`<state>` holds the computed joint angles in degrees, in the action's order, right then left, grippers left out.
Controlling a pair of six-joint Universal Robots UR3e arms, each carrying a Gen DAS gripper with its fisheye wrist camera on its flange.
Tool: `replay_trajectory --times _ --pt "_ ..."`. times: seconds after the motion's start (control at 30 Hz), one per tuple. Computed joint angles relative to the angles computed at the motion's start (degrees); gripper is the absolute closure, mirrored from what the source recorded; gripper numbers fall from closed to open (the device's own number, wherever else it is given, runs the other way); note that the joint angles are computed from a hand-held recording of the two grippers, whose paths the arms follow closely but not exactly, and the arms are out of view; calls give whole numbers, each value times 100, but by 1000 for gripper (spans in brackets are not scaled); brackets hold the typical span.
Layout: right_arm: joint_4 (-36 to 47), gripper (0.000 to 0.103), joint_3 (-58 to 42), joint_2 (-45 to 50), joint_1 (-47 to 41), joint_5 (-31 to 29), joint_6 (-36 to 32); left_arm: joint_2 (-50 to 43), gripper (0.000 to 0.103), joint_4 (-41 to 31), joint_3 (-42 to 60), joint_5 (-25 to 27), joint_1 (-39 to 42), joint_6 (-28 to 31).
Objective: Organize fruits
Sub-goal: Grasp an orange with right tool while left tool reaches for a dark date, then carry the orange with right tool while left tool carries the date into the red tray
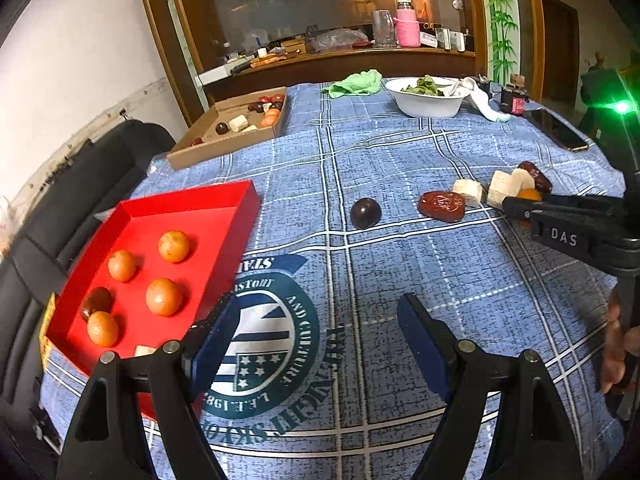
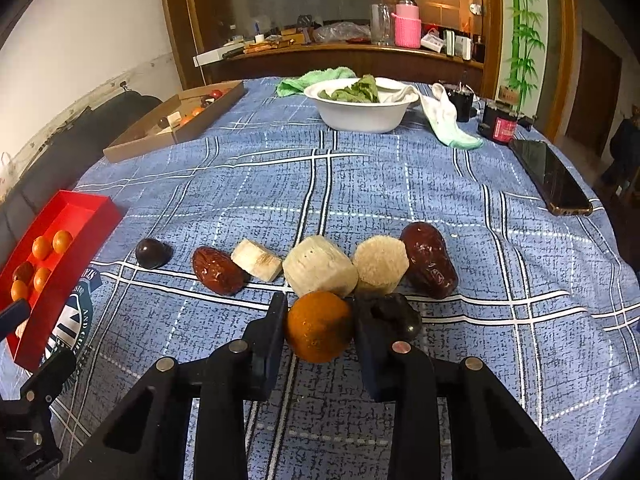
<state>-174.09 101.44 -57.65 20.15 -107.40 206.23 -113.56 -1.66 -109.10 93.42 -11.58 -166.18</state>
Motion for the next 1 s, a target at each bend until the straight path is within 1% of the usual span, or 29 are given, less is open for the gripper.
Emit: replay_trajectory --times 0.1,0.17,0.23,0.27,0.37,0.47,0.5,0.53,0.57,0.6,0.63,0.8,0.83,0.87,0.93,1.0 --pt "-1 69 -2 -5 11 -5 18 -30 23 43 17 81 -42 45" --pt "-48 69 38 -32 1 6 38 -12 23 -34 34 -2 -5 53" --pt "-184 69 157 -98 -34 52 64 33 23 -242 109 -201 80 63" --pt "-259 69 220 -133 -58 80 78 74 23 -470 201 -429 173 70" --pt "-595 69 542 -307 -196 266 190 86 23 -1417 773 -1427 534 -25" --pt "-936 69 898 -481 -428 633 340 -152 23 -1932 1378 -2012 585 -47" --pt "-1011 69 984 -524 -488 721 387 -291 24 -2098 1640 -2231 556 18" --pt "-1073 69 1065 -568 -545 793 439 -422 33 -2224 1862 -2368 508 77" --pt "-1106 69 1128 -609 -598 860 491 -635 49 -2410 2209 -2431 398 153" --pt "-1156 69 1192 -640 -649 925 527 -789 56 -2537 2463 -2408 305 192" --pt "-1184 69 1231 -661 -687 979 550 -977 60 -2646 2739 -2361 197 215" --pt "-1314 68 1336 -720 -754 1122 584 -2057 59 -3334 4267 -2150 -131 217" --pt "-1333 68 1342 -724 -758 1138 580 -2226 56 -3445 4487 -2083 -173 236" --pt "-1345 68 1349 -731 -767 1162 579 -2380 49 -3519 4664 -2036 -204 252" --pt "-1380 68 1373 -738 -782 1207 584 -2592 43 -3587 4872 -2069 -221 307" --pt "-1409 68 1386 -740 -782 1235 587 -2729 43 -3661 4995 -2093 -218 368"
